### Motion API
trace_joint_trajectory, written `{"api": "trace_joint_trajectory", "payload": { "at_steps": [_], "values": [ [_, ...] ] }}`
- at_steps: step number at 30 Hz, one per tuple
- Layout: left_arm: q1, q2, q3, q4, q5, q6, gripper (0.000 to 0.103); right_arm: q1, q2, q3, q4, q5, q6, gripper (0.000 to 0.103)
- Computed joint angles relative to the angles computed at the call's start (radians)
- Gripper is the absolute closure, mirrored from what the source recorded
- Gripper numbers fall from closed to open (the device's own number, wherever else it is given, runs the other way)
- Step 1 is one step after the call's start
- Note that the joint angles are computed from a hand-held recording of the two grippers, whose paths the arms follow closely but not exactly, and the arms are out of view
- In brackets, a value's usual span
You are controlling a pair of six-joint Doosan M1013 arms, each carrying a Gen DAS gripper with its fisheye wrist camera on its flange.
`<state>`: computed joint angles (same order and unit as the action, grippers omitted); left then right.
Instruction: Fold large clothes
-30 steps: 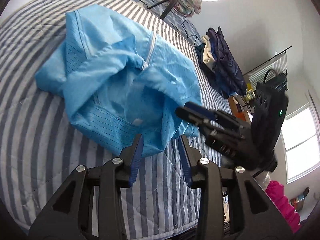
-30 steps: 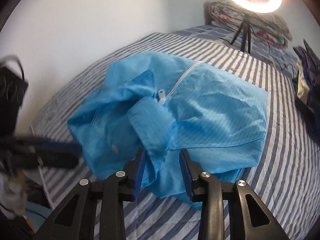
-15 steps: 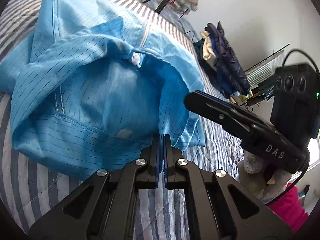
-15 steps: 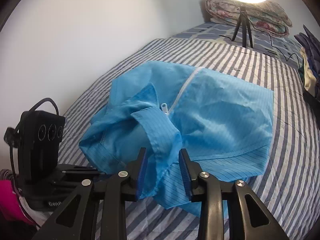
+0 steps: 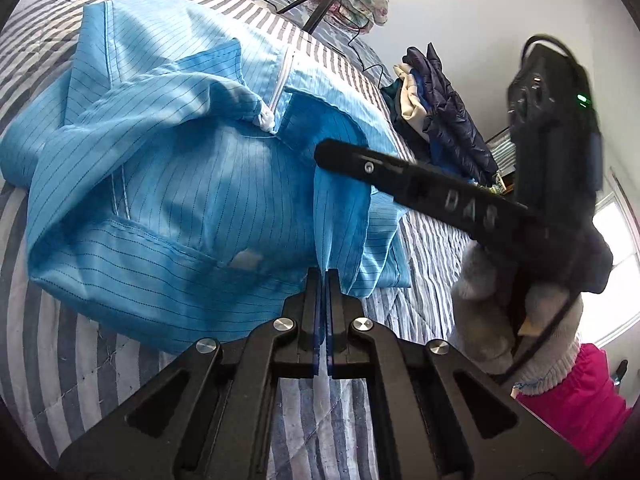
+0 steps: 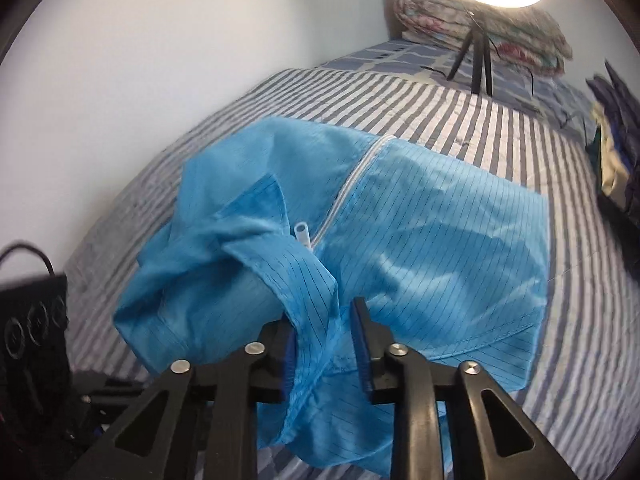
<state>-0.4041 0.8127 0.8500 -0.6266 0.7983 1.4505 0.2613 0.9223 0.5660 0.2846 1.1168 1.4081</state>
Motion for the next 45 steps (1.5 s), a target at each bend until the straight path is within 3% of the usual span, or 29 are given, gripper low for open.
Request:
{"api": "trace_joint_trajectory", "payload": {
  "at_steps": [2, 4, 8, 15, 18, 23, 25, 27, 30, 34, 38, 40, 42, 45],
  "values": [
    [0.0, 0.0, 0.0, -0.001, 0.004, 0.006, 0.103, -0.022, 0.018, -0.019, 0.11, 0.025, 0.024, 0.09],
    [0.0, 0.001, -0.002, 0.003, 0.008, 0.007, 0.103, -0.06, 0.04, -0.022, 0.318, 0.051, 0.068, 0.094],
    [-0.002, 0.004, -0.001, 0.009, 0.011, 0.011, 0.103, -0.129, 0.049, 0.088, 0.75, 0.01, 0.133, 0.098],
    [-0.006, 0.011, -0.012, 0.021, 0.029, 0.027, 0.103, -0.15, 0.083, 0.048, 0.8, 0.033, 0.139, 0.096],
    [-0.008, 0.011, -0.015, 0.034, 0.036, 0.028, 0.103, -0.144, 0.113, -0.019, 0.78, 0.052, 0.155, 0.087],
    [-0.014, 0.011, -0.02, 0.063, 0.044, 0.025, 0.103, -0.146, 0.159, -0.098, 0.869, 0.108, 0.14, 0.091],
    [-0.016, 0.011, -0.021, 0.071, 0.047, 0.029, 0.103, -0.147, 0.156, -0.114, 0.795, 0.097, 0.16, 0.094],
    [-0.018, 0.01, -0.02, 0.077, 0.051, 0.029, 0.103, -0.143, 0.143, -0.122, 0.629, 0.059, 0.254, 0.094],
    [-0.019, 0.011, -0.025, 0.075, 0.061, 0.038, 0.103, -0.125, 0.137, -0.172, 0.428, 0.048, 0.272, 0.092],
    [-0.008, 0.024, -0.066, 0.039, 0.141, 0.034, 0.103, -0.079, 0.157, -0.302, 0.123, 0.06, 0.27, 0.087],
    [0.012, 0.002, -0.076, 0.023, 0.184, 0.1, 0.103, -0.063, 0.136, -0.277, 0.136, 0.011, 0.194, 0.086],
    [0.022, -0.03, -0.057, 0.092, 0.144, 0.136, 0.093, -0.057, 0.138, -0.287, 0.143, 0.008, 0.147, 0.085],
    [0.034, -0.045, -0.051, 0.159, 0.104, 0.106, 0.083, -0.053, 0.142, -0.286, 0.178, 0.026, 0.106, 0.085],
    [0.06, -0.018, -0.109, 0.213, 0.098, 0.007, 0.083, -0.053, 0.106, -0.182, 0.192, 0.013, 0.087, 0.085]
  ]
}}
